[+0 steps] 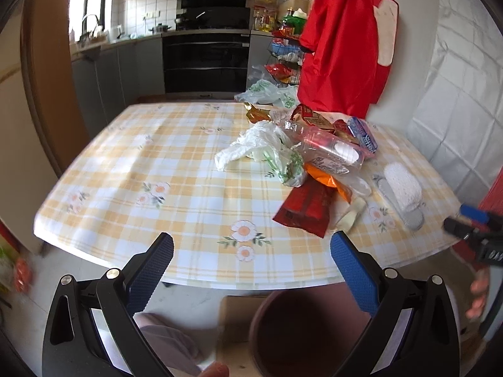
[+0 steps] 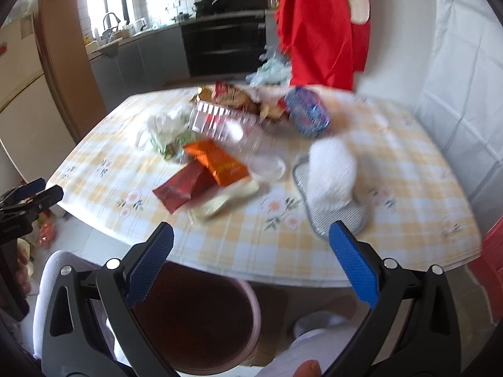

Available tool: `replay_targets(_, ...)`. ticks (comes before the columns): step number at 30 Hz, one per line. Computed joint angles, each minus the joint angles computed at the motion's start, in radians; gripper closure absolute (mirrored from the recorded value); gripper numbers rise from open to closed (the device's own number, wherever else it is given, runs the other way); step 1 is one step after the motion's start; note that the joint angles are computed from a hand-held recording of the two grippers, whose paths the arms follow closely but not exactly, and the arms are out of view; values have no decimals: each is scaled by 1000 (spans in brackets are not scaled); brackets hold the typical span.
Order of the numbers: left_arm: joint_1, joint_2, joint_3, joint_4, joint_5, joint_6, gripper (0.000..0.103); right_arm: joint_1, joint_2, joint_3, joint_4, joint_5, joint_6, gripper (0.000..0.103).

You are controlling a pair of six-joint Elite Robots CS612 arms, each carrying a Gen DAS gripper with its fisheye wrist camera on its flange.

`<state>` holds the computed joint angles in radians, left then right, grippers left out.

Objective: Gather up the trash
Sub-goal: 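Reach the left tool to the red wrapper while the right tool reaches the orange packet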

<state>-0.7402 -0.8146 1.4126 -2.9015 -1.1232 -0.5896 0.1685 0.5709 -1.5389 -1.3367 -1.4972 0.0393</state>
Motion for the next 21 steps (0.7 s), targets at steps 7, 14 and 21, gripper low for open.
replay_targets(7, 7, 33, -41, -22, 4, 19, 12, 7, -1, 36, 5, -54, -47, 6)
replay_targets(14, 45, 89, -132, -5, -131, 15, 23, -4, -19, 104, -33, -41, -100, 6)
replay_targets(21, 72, 151, -233, 33, -209, 47, 26, -11, -57, 206, -87, -22, -161, 7)
